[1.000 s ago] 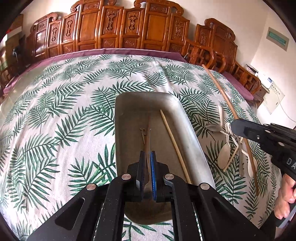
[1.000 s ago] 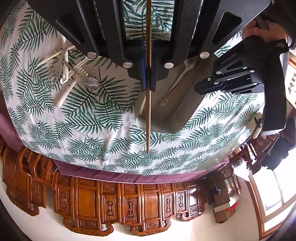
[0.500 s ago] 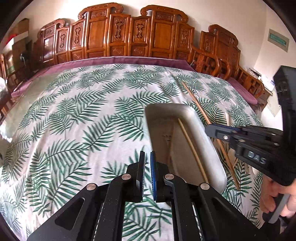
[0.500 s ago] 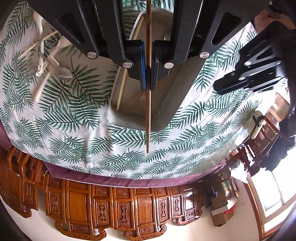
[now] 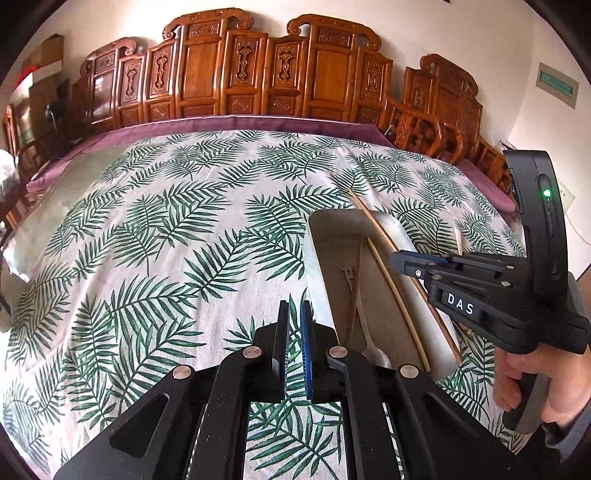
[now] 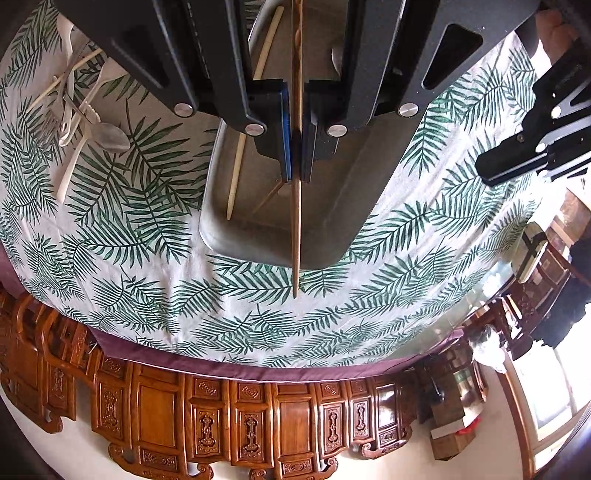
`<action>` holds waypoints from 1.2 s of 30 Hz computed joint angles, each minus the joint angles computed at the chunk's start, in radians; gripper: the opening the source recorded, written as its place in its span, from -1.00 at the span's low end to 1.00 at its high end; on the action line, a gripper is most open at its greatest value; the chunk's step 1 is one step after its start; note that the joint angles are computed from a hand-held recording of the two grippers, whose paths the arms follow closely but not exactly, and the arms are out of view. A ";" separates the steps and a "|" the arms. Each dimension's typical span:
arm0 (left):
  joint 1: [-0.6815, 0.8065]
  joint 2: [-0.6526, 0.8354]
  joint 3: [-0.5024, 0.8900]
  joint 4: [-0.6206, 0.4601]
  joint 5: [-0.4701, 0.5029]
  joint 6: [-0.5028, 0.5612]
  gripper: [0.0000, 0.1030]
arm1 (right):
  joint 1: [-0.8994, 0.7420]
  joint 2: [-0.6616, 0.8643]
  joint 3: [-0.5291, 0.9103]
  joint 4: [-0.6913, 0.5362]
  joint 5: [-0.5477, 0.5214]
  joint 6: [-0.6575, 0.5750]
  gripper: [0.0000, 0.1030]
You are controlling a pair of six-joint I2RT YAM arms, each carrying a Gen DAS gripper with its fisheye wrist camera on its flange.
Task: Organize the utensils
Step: 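Lower the held chopstick into the grey tray and open the right tool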
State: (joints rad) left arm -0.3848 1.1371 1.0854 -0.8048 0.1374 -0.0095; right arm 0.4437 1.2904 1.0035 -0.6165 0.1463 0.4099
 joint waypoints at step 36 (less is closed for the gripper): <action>-0.295 -0.007 0.031 0.005 -0.142 -0.139 -0.91 | -0.266 -0.576 -0.163 -0.334 -0.094 -0.236 -0.84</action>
State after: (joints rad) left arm -0.6797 1.1300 1.1165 -0.8001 -0.0048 -0.1490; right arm 0.1773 0.7140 0.8405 -0.9509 0.0526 0.1737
